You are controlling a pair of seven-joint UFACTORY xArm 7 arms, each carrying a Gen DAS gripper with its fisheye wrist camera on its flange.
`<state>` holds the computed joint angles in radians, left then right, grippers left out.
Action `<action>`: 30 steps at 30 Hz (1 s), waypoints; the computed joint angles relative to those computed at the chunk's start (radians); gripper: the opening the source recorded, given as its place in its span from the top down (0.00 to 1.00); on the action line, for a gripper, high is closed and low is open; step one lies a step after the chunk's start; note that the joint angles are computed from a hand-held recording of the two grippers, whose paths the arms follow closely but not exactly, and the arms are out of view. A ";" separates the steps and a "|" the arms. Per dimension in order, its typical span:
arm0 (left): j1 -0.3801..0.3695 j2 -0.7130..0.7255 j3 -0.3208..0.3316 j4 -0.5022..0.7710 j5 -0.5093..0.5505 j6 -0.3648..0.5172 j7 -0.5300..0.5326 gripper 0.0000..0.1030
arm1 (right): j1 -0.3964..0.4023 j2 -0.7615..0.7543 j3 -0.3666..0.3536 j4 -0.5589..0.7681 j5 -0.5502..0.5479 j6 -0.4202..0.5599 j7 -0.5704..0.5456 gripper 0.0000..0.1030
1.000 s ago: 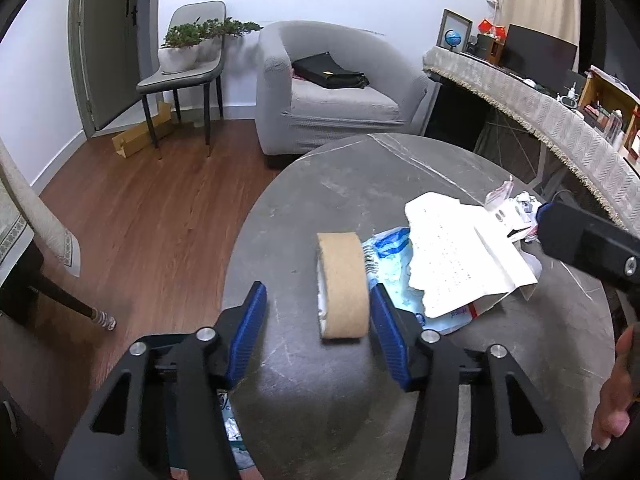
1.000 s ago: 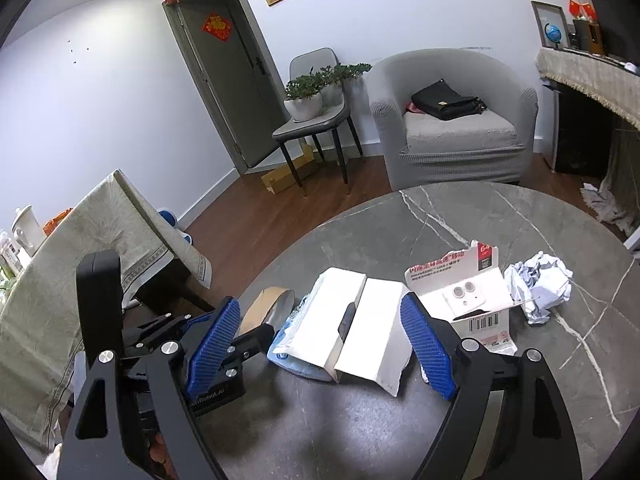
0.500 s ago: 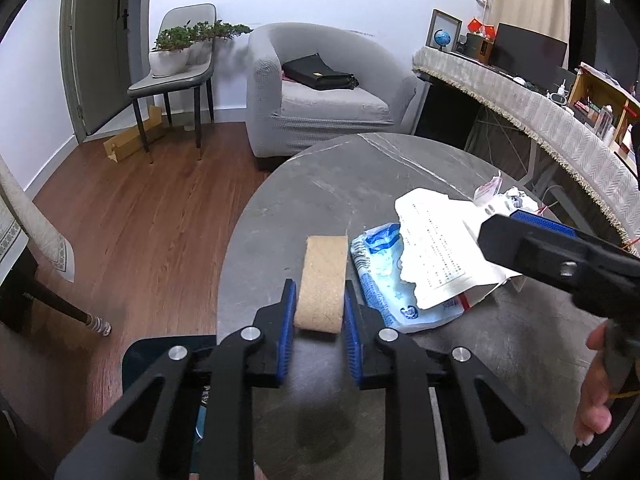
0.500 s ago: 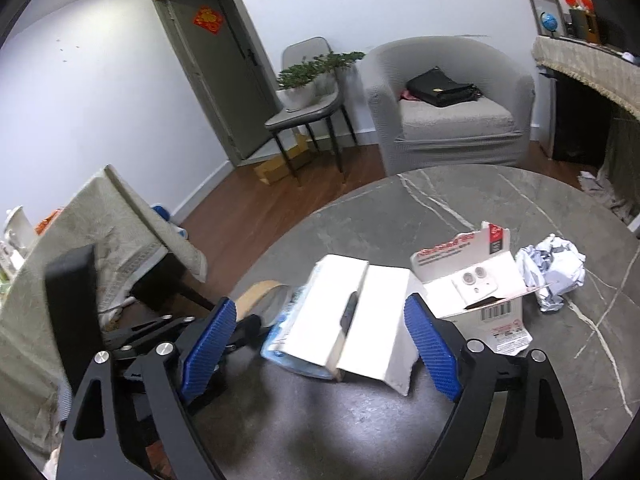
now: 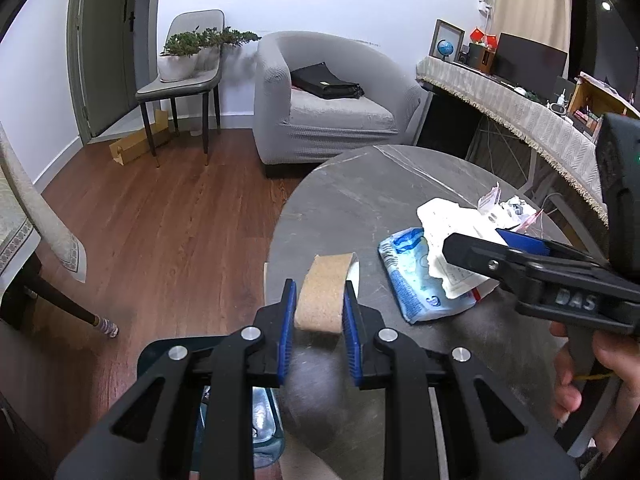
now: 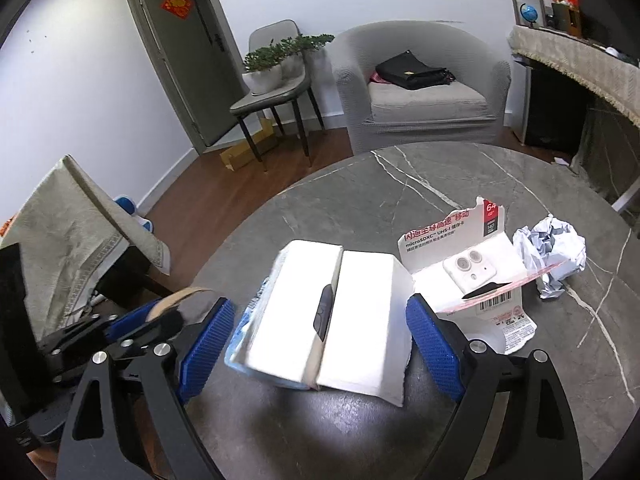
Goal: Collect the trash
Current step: 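Carry the tape roll into the teal bin and open the left gripper while the right carries the white box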
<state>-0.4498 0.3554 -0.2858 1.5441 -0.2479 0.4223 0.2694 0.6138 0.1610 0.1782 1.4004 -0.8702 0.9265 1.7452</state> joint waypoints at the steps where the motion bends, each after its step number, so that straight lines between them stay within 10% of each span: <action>1: 0.002 -0.004 0.000 -0.006 -0.002 -0.003 0.002 0.77 | 0.002 0.008 0.001 0.010 0.004 0.011 -0.004 0.14; 12: 0.050 -0.030 0.000 -0.025 -0.058 0.002 0.041 0.76 | 0.026 0.038 -0.020 0.053 0.020 0.097 -0.036 0.37; 30: 0.109 -0.052 0.036 -0.072 -0.072 0.012 0.053 0.76 | 0.095 0.108 -0.038 0.220 -0.129 0.185 -0.069 0.38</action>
<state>-0.3412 0.3036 -0.2495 1.4723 -0.3203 0.4338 0.3221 0.7085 0.2695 0.1397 1.6200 -0.9987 1.1117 1.6761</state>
